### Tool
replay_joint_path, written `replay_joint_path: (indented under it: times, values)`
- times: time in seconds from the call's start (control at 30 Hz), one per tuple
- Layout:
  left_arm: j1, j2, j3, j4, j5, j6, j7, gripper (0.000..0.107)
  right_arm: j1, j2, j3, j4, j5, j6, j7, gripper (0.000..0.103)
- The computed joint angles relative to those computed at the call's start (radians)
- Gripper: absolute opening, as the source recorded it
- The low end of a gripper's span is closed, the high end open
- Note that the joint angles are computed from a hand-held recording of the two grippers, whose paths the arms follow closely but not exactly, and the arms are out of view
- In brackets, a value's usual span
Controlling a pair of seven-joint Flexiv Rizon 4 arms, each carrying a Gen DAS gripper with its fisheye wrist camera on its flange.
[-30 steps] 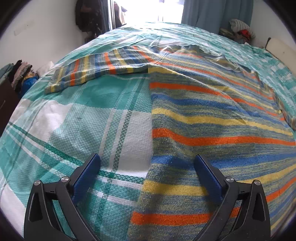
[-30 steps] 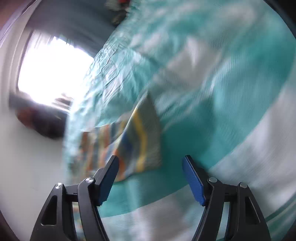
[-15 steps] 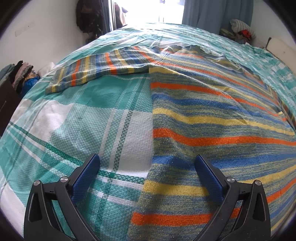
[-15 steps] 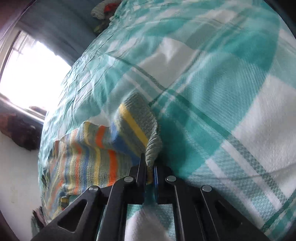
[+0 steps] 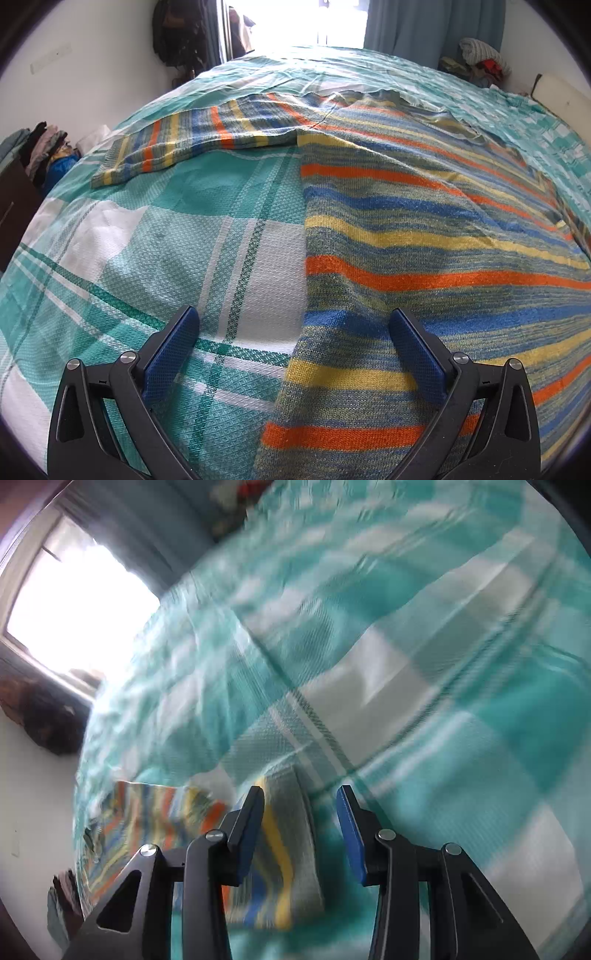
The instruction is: Fold small clothes
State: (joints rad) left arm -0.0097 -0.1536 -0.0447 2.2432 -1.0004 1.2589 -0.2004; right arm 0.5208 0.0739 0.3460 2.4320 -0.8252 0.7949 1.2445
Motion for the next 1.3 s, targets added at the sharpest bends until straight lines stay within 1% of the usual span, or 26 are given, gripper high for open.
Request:
replay_joint_path:
  times: [0.03, 0.07, 0.1, 0.17, 0.23, 0.27, 0.3, 0.37, 0.4, 0.43, 0.47, 0.6, 0.7, 0.8, 0.83, 0.87, 0.9, 0.93, 0.97, 1.0, 1.03, 1.07, 1.1, 1.13, 1.17, 1.3]
  values:
    - [-0.001, -0.001, 0.0, 0.0, 0.003, 0.003, -0.002, 0.102, -0.013, 0.006, -0.012, 0.026, -0.023, 0.047, 0.007, 0.041]
    - [-0.001, -0.001, 0.0, -0.001, 0.005, 0.006, -0.004, 0.102, -0.036, -0.015, -0.035, 0.037, -0.078, 0.117, 0.021, 0.028]
    - [-0.002, -0.002, 0.0, -0.001, 0.007, 0.008, -0.005, 0.102, -0.034, -0.022, -0.026, 0.038, -0.068, 0.123, 0.001, 0.01]
    - [-0.002, -0.004, -0.002, -0.002, 0.01, 0.013, -0.007, 0.102, 0.005, -0.046, -0.014, -0.019, 0.039, 0.016, -0.129, 0.006]
    - [-0.002, -0.005, -0.006, -0.001, 0.0, 0.014, -0.001, 0.102, 0.058, -0.046, 0.04, -0.103, 0.18, -0.239, -0.201, 0.006]
    - [-0.002, -0.006, -0.008, -0.001, -0.006, 0.017, 0.003, 0.102, 0.073, -0.046, 0.048, -0.114, 0.214, -0.291, -0.186, 0.006]
    - [-0.003, -0.007, -0.009, -0.001, -0.009, 0.021, 0.005, 0.102, 0.08, -0.045, 0.044, -0.102, 0.22, -0.278, -0.168, 0.007]
    - [-0.003, -0.007, -0.007, -0.002, -0.007, 0.018, 0.005, 0.102, 0.071, -0.049, 0.023, -0.057, 0.168, -0.157, -0.14, 0.017]
    - [-0.002, -0.007, -0.007, -0.003, -0.005, 0.015, 0.002, 0.102, 0.071, -0.049, 0.019, -0.055, 0.145, -0.153, -0.129, 0.025]
    - [-0.002, -0.006, -0.007, -0.001, -0.007, 0.016, 0.004, 0.102, 0.07, -0.041, 0.017, -0.046, 0.119, -0.139, -0.104, 0.044]
    - [-0.003, -0.007, -0.008, -0.002, -0.008, 0.016, 0.004, 0.102, 0.071, -0.028, 0.02, -0.038, 0.094, -0.136, -0.062, 0.056]
    - [-0.004, -0.006, -0.008, -0.001, -0.01, 0.017, 0.005, 0.102, 0.112, 0.02, 0.075, -0.06, 0.076, -0.263, 0.068, 0.056]
    - [-0.005, -0.006, -0.008, 0.0, -0.01, 0.019, 0.005, 0.102, 0.14, 0.016, 0.096, -0.079, -0.01, -0.273, 0.179, 0.056]
    - [-0.005, -0.006, -0.007, 0.0, -0.007, 0.02, 0.002, 0.102, 0.113, -0.026, 0.035, -0.047, -0.382, -0.067, 0.382, 0.056]
    - [-0.005, -0.008, -0.007, -0.001, -0.002, 0.021, -0.001, 0.102, 0.115, -0.065, -0.02, -0.058, -0.504, 0.021, 0.418, 0.056]
    - [-0.005, -0.008, -0.005, -0.003, 0.007, 0.017, -0.009, 0.102, 0.105, -0.109, -0.045, -0.08, -0.56, 0.085, 0.416, 0.056]
    - [-0.002, -0.01, 0.003, -0.01, 0.039, 0.002, -0.034, 0.102, 0.091, -0.144, -0.037, -0.097, -0.552, 0.115, 0.389, 0.055]
    - [0.002, -0.007, 0.012, -0.016, 0.076, -0.017, -0.063, 0.102, 0.088, -0.181, -0.022, -0.113, -0.478, 0.123, 0.328, 0.043]
    - [0.01, -0.005, 0.033, -0.035, 0.155, -0.061, -0.125, 0.102, 0.114, -0.194, -0.023, -0.116, -0.413, 0.102, 0.299, 0.025]
    - [0.021, 0.0, 0.057, -0.059, 0.246, -0.116, -0.195, 0.101, 0.134, -0.192, -0.017, -0.111, -0.382, 0.07, 0.319, 0.022]
    - [0.035, 0.01, 0.073, -0.081, 0.308, -0.171, -0.246, 0.101, 0.157, -0.177, -0.001, -0.105, -0.327, 0.019, 0.353, 0.024]
    - [0.053, 0.025, 0.076, -0.092, 0.306, -0.216, -0.252, 0.101, 0.181, -0.157, 0.016, -0.105, -0.28, -0.04, 0.387, 0.032]
    - [0.071, 0.042, 0.072, -0.089, 0.244, -0.24, -0.22, 0.101, 0.199, -0.146, 0.024, -0.108, -0.268, -0.078, 0.421, 0.039]
    - [0.079, 0.051, 0.07, -0.086, 0.185, -0.234, -0.195, 0.101, 0.211, -0.134, 0.023, -0.102, -0.307, -0.101, 0.487, 0.056]
    - [0.083, 0.05, 0.07, -0.088, 0.133, -0.203, -0.18, 0.101, 0.21, -0.124, 0.012, -0.091, -0.385, -0.103, 0.569, 0.065]
    - [0.087, -0.003, 0.062, -0.117, 0.079, -0.055, -0.197, 0.101, 0.133, -0.152, -0.074, -0.066, -0.82, -0.018, 1.011, 0.065]
